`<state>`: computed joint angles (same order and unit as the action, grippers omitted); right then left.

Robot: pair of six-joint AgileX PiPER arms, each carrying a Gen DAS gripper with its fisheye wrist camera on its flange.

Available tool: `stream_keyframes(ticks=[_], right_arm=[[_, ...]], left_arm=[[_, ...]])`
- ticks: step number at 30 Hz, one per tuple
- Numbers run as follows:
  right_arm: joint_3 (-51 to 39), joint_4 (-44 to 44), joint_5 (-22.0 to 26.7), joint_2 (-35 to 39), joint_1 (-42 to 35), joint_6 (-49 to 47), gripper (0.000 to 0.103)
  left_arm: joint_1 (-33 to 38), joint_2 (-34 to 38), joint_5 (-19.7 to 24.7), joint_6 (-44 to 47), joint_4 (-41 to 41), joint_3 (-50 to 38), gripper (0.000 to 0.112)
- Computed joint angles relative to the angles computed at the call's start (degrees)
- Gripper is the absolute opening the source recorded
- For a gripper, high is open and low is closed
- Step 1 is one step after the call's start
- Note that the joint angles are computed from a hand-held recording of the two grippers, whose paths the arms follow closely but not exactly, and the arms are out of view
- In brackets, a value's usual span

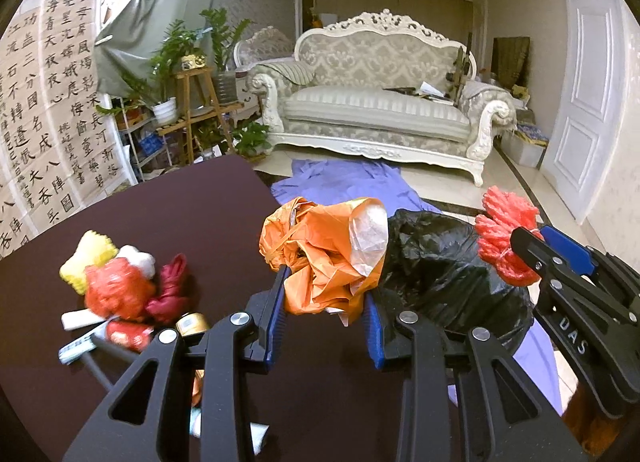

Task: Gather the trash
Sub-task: 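Carry both bags over the black trash bag and open both tools, then move both open tools back over the table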

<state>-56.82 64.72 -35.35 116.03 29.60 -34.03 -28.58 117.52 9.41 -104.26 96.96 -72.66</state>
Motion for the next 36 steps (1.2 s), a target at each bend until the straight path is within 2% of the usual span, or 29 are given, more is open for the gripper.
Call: stream_keyframes(ticks=[3, 10, 12, 14, 16, 20, 23, 27, 33, 36], right_arm=[[-0.3, -2.1, 1.0, 0.7, -1.8, 1.5, 0.034], [-2.6, -5.3, 3.2, 2.9, -5.0, 4.3, 0.037], [-2.8, -6.5, 4.0, 3.1, -6.0, 5.3, 0.045], [-2.6, -7.3, 3.9, 3.4, -6.8, 6.7, 0.055], [-2.5, -7.4, 4.0, 3.3, -7.2, 7.2, 0.055], [-2.1, -6.4, 4.4, 2.9, -7.5, 6.9, 0.055], [-1.6, -6.9, 4.4, 2.7, -7.6, 7.2, 0.055], [-0.5, -7.6, 4.5, 2.0, -6.5, 7.9, 0.055], [0.1, -7.0, 5.3, 1.2, -2.7, 7.1, 0.055], [-0.2, -5.9, 5.7, 1.0, -0.5, 6.0, 0.055]], left_arm=[[-0.9, 2.6, 0.3, 12.9, -12.2, -4.0, 0.034], [-2.4, 7.8, 1.9, 36.6, -34.6, -12.8, 0.035], [-2.4, 8.9, 2.0, 41.8, -39.2, -14.5, 0.041], [-2.6, 9.7, 2.8, 44.1, -41.1, -15.7, 0.059], [-2.5, 10.1, 3.0, 43.3, -40.3, -16.0, 0.066], [-2.0, 10.4, 3.6, 48.6, -46.4, -16.7, 0.071], [-1.6, 9.8, 4.0, 49.4, -47.8, -16.1, 0.073], [-1.2, 7.2, 4.2, 45.6, -44.8, -12.8, 0.074], [-0.1, 1.0, 4.0, 29.8, -29.6, -3.5, 0.074], [1.1, -1.8, 3.9, 24.3, -24.7, 0.4, 0.074]])
